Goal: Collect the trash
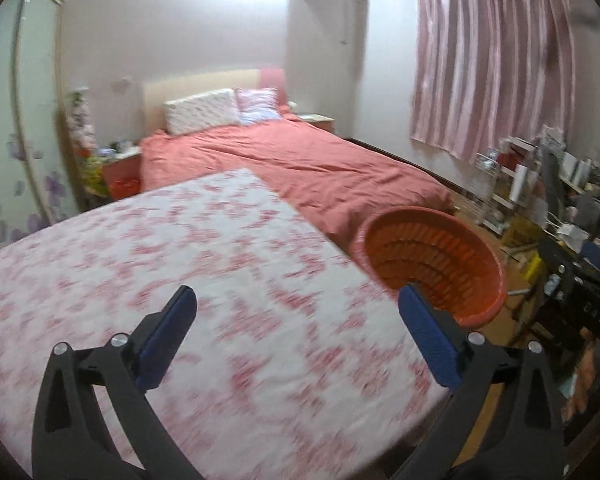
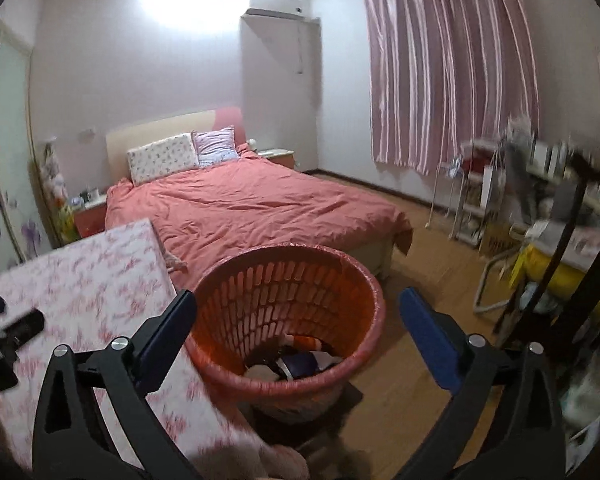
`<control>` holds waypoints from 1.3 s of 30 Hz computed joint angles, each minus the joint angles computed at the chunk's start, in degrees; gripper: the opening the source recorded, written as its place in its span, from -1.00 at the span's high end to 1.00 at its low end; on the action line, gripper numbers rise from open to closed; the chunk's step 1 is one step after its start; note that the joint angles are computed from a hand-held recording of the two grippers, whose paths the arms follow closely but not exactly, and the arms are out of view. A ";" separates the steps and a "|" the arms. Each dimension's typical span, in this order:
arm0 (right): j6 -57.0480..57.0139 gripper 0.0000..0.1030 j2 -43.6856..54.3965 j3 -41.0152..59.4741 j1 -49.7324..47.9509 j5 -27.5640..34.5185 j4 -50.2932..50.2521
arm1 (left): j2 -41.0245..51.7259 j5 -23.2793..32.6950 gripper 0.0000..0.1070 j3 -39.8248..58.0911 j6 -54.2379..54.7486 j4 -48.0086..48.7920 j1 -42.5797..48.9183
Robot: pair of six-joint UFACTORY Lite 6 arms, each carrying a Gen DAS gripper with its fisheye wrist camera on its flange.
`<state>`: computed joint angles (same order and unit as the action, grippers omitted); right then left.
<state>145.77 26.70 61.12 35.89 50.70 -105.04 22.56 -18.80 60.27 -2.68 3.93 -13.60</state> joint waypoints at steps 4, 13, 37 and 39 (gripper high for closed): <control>1.28 -0.95 -3.01 -4.57 4.82 4.13 0.35 | -10.78 -4.87 -0.85 -13.54 8.31 -10.71 0.84; -5.49 -0.95 0.33 -2.68 16.02 12.70 7.95 | -28.86 -12.91 -0.85 -34.32 16.48 -27.18 -0.55; -8.74 -0.95 4.35 3.01 21.36 6.60 23.61 | -41.25 -17.52 -0.85 -50.47 20.67 -38.64 -3.08; -9.24 -0.95 4.42 3.26 21.21 6.22 24.50 | -40.87 -17.56 -0.85 -50.32 21.24 -39.79 -3.72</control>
<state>136.53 31.11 64.38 57.10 56.92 -80.55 -18.31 -36.36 9.96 18.56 -35.86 -17.32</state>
